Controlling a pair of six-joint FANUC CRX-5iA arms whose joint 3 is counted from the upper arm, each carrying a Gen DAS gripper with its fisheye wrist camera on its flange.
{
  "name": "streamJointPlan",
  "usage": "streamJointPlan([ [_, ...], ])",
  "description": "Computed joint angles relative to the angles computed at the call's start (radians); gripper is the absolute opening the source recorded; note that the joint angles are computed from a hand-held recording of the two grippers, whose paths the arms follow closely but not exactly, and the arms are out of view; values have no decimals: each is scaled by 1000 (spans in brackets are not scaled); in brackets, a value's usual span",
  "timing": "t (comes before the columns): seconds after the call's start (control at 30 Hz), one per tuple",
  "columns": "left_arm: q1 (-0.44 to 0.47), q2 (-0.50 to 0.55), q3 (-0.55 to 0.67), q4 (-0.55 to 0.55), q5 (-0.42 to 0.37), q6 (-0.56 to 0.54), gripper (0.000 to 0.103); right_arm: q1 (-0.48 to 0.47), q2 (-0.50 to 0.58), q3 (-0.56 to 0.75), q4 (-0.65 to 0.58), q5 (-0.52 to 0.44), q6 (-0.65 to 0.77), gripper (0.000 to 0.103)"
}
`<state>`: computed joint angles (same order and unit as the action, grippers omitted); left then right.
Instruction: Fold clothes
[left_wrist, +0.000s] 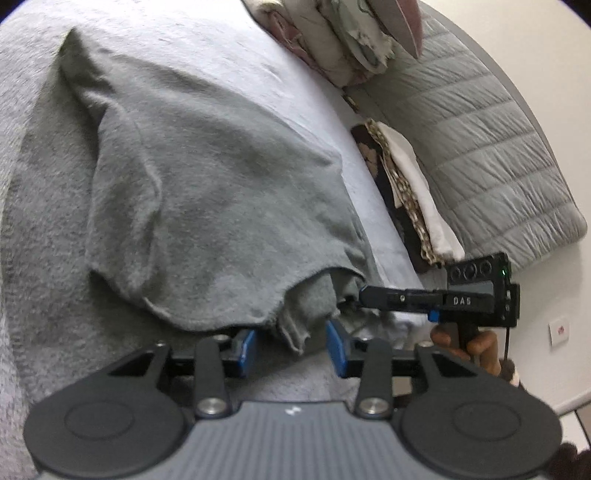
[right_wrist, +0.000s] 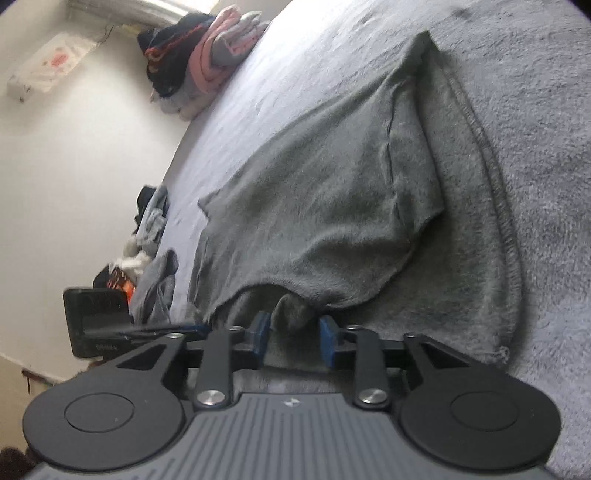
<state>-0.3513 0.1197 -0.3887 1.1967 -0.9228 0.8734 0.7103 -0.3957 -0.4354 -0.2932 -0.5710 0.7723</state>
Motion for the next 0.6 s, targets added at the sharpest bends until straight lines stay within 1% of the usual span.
streamJointPlan([
  [0.03,4,-2,0,-12,2,11,5,-2,-5,1,-1,-3,8,5],
  [0.1,14,0,13,-44,-9,45,3,-9,-17,4,-13,-7,32,4],
  [0.13,22,-1,16,-48,-23,46,3,-16,-31,2,-32,-2,53,3],
  [0.23,40,-7,23,-64,-57,39,3,-29,-65,-1,-64,-5,80,3],
  [0.27,44,-10,30,-88,-65,43,3,-27,-66,0,-55,-19,75,3],
  [0.37,51,-10,55,-170,-76,70,3,-9,-37,17,12,-101,31,3],
  [0.4,51,-7,58,-176,-78,68,3,1,-19,26,36,-132,21,3],
  [0.43,51,-3,61,-176,-84,57,4,8,-7,30,51,-150,22,3],
  [0.5,55,2,76,-188,-100,47,7,11,-9,30,57,-153,36,5],
  [0.53,59,1,78,-188,-107,40,14,10,-13,30,59,-152,43,10],
  [0.57,64,-5,77,-181,-114,26,26,17,-27,17,84,-138,23,13],
  [0.6,70,-10,75,-173,-120,12,33,31,-50,-9,136,-112,-25,20],
])
